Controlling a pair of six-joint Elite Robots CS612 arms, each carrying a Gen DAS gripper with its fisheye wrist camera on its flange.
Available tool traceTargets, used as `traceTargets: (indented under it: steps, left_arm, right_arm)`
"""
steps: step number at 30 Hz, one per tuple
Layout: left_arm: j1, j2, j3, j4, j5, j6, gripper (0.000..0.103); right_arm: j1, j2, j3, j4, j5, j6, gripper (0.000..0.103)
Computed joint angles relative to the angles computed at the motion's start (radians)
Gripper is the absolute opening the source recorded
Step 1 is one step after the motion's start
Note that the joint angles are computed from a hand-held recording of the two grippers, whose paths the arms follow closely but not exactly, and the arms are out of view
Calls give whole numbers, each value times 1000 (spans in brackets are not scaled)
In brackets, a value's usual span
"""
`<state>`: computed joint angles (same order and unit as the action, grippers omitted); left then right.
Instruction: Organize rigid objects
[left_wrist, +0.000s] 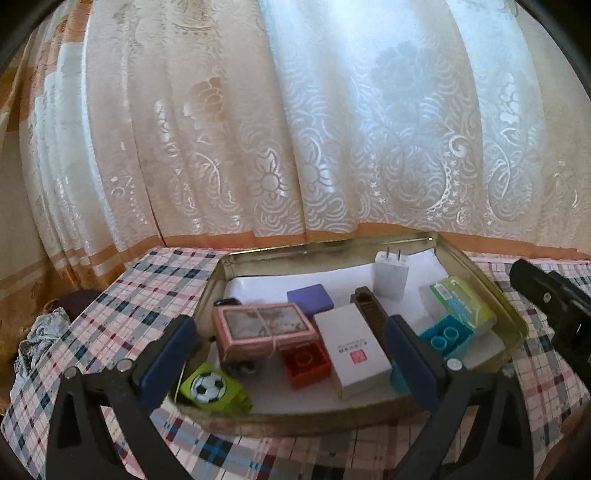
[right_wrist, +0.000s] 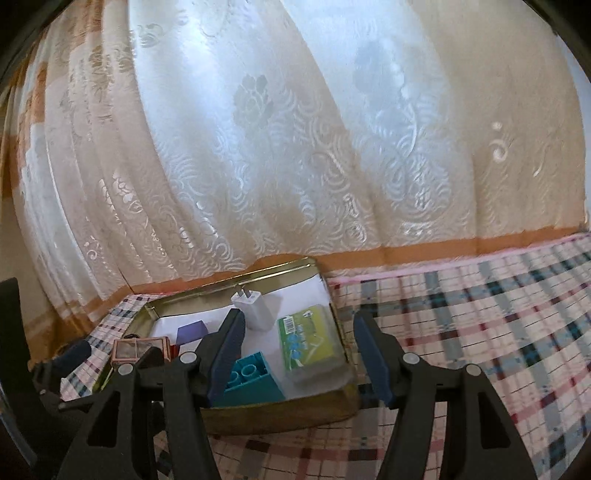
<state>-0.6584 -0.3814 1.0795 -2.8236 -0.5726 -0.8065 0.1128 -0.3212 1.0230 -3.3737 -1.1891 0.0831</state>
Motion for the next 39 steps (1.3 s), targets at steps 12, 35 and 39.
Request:
traceTargets:
  steps: [12, 35, 39]
  left_arm:
    - [-25, -9, 71, -119, 82, -31, 103]
    - [-34, -20, 113, -197, 103, -36, 103]
    - [-37, -12, 105, -220, 113, 2, 103]
  right_arm:
    - [6, -4, 73, -210, -23, -33, 64]
    - [8, -23, 137, -321, -28, -84, 69]
    - [9, -23, 139, -332, -28, -91, 69]
